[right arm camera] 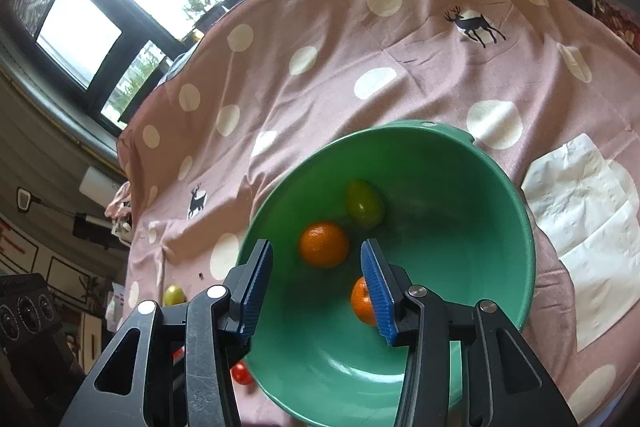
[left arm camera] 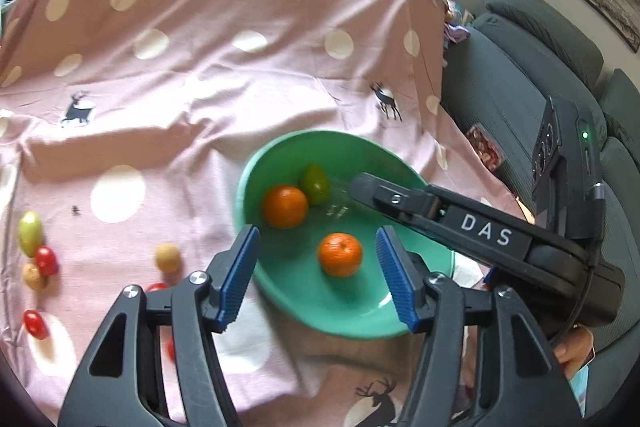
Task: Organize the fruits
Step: 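Withdraw the right tool from the bowl toward the remaining fruit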
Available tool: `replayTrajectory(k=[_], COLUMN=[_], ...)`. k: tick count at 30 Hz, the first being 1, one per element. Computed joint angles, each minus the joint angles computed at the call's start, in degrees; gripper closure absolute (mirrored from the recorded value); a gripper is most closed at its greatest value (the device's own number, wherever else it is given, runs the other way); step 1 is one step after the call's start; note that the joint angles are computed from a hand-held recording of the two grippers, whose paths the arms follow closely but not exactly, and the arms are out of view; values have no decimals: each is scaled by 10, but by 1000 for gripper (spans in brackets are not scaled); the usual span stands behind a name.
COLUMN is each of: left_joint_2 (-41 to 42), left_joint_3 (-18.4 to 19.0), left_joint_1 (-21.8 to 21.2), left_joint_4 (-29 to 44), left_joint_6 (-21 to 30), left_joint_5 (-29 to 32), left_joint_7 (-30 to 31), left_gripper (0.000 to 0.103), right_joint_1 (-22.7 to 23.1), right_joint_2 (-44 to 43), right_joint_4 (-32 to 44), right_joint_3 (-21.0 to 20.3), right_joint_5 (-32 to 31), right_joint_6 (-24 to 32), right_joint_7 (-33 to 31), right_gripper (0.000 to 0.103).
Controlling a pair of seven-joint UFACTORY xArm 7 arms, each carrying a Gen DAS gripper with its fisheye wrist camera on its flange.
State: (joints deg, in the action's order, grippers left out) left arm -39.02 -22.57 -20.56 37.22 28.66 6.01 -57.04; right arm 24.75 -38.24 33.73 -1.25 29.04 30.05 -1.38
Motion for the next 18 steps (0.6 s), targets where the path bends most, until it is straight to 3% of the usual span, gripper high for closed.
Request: replayTrajectory(k=[3, 7, 10, 18], left_joint_2=[-62, -149, -229, -457], left_joint_3=[8, 24, 38, 81], left_joint_1=[0, -2, 0, 43], left_joint_4=[-30, -67, -103, -199], left_joint_6=[31, 94, 139, 245], left_joint_5=[-1, -10, -20, -52], left_joint_7=[-7, -2, -2, -21], left_gripper=[37, 33, 30, 26], right_joint_1=[14, 37, 57, 121], right_joint_2=[-1, 2, 2, 25], right_joint_4=[1, 6, 7, 23], right_joint_3=[1, 1, 3, 10], right_joint_5=[5, 21, 36, 91], right_joint_6=[-5, -7, -14, -21], right_joint_7=[-9, -23, -34, -88], right_gripper=[47, 46, 33, 33])
